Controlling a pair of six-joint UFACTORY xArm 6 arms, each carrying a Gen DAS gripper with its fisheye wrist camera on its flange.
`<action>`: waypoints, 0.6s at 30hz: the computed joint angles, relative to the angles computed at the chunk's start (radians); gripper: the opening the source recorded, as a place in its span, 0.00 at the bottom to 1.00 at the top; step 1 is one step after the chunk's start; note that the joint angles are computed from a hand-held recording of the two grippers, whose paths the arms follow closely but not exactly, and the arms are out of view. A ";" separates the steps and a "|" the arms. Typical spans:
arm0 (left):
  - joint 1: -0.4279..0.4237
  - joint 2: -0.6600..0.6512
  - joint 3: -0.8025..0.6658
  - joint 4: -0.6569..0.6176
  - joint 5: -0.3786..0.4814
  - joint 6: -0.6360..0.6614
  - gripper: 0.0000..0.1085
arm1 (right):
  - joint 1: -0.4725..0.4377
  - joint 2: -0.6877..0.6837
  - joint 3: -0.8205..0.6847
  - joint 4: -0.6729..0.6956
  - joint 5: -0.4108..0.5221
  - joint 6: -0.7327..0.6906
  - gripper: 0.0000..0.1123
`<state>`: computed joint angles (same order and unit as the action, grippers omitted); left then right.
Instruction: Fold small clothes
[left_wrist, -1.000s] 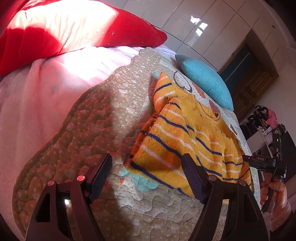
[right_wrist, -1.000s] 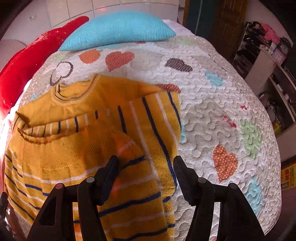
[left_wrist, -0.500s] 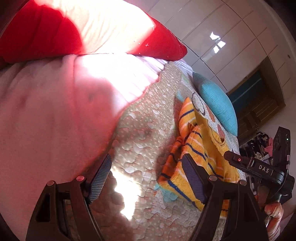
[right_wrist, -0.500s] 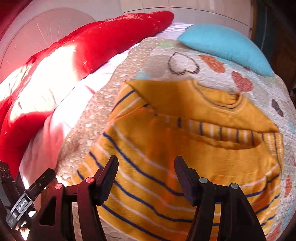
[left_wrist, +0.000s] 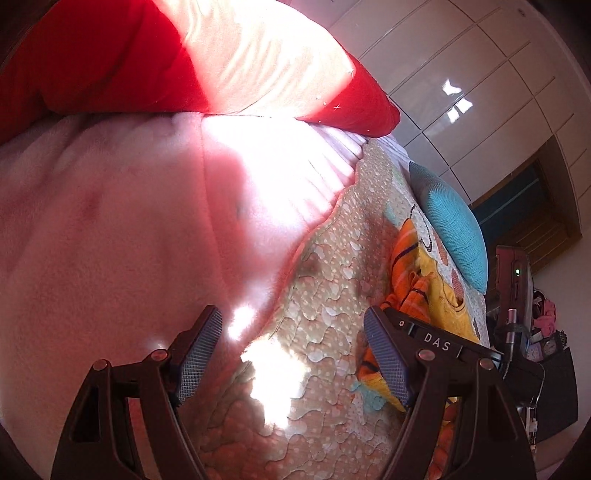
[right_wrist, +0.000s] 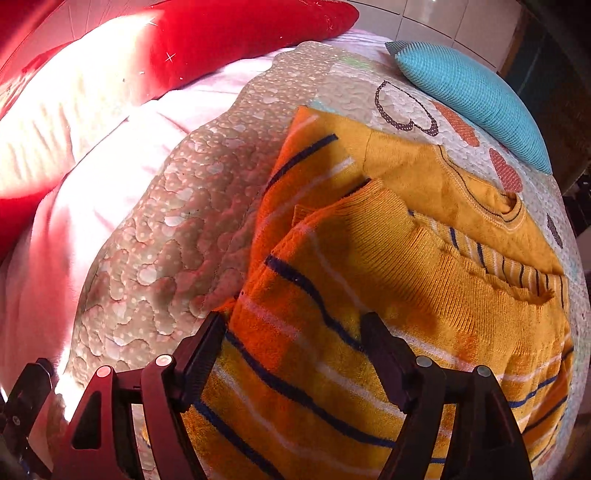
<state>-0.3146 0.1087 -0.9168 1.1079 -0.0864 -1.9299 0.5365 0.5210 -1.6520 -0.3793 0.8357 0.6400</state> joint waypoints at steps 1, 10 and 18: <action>0.001 0.002 0.000 -0.005 -0.005 0.005 0.72 | 0.004 0.013 -0.022 -0.010 0.021 0.012 0.73; -0.001 0.004 0.013 -0.061 -0.009 0.050 0.72 | 0.025 0.046 -0.046 -0.138 0.020 0.040 0.46; -0.047 -0.004 -0.012 0.004 0.106 0.015 0.72 | -0.095 -0.192 0.258 0.126 -0.314 -0.052 0.17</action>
<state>-0.3619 0.1043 -0.9289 1.1120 0.0199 -1.9150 0.4411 0.3292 -1.3941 -0.2530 0.5220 0.5879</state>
